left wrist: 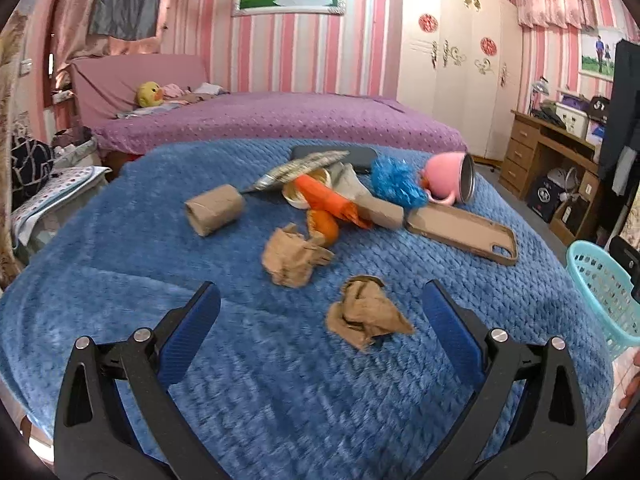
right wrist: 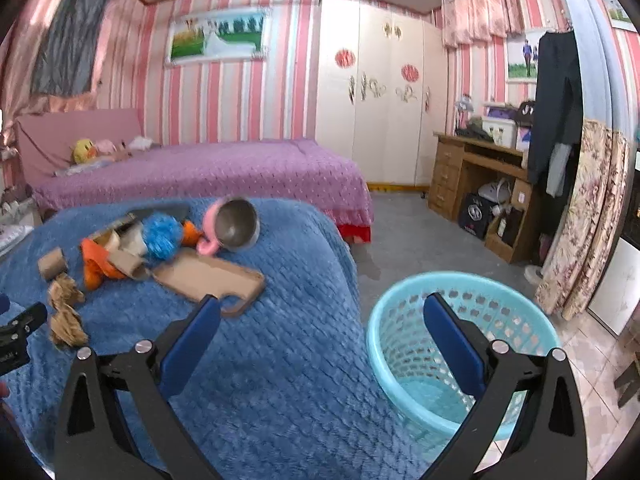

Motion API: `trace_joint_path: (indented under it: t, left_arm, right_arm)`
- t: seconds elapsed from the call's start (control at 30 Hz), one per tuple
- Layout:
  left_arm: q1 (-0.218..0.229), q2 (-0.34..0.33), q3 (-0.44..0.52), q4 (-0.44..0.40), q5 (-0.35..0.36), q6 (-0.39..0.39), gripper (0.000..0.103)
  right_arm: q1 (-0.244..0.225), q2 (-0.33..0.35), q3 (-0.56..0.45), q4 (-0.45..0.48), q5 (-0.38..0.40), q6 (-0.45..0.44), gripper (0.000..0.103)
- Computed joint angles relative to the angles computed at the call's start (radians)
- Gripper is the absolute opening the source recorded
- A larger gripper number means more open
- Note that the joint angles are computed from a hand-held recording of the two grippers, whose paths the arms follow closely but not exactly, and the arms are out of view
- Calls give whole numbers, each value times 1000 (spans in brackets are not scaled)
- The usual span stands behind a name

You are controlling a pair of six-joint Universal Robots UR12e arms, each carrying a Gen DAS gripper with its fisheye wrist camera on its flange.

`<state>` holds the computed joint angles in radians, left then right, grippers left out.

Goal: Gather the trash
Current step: 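Lower the left tool onto the crumpled brown paper and close it, then lift the paper with the left tool while the right tool grasps another crumpled paper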

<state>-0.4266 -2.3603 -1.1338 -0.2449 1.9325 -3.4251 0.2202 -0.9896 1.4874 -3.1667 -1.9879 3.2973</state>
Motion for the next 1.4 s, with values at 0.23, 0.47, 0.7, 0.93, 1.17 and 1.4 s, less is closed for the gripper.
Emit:
trace_joint_path:
  t: [0.23,0.47,0.7,0.93,1.17,1.4]
  left_arm:
    - [2,-46,88,-123,-56,48,95]
    - [19,-46,97,-195,-158,48,52]
    - [32,-8,27,-99,-122,40,52]
    - [76,35,-54,27,21,75,52]
    - [132,29,-49,32,72,82,52]
    - [166,5,-5,4,-6,97,52]
  right_arm:
    - [-5,8,-9,77,-30,27,99]
    - [-10,16,-22,68,10,43,99]
    - [5,37,-58,78,50,45,99]
    - [49,81,-127,85,51,-13,99]
    - [86,127,-211,125,99,-37,99]
    - [102,165,-294,209,230,1,99]
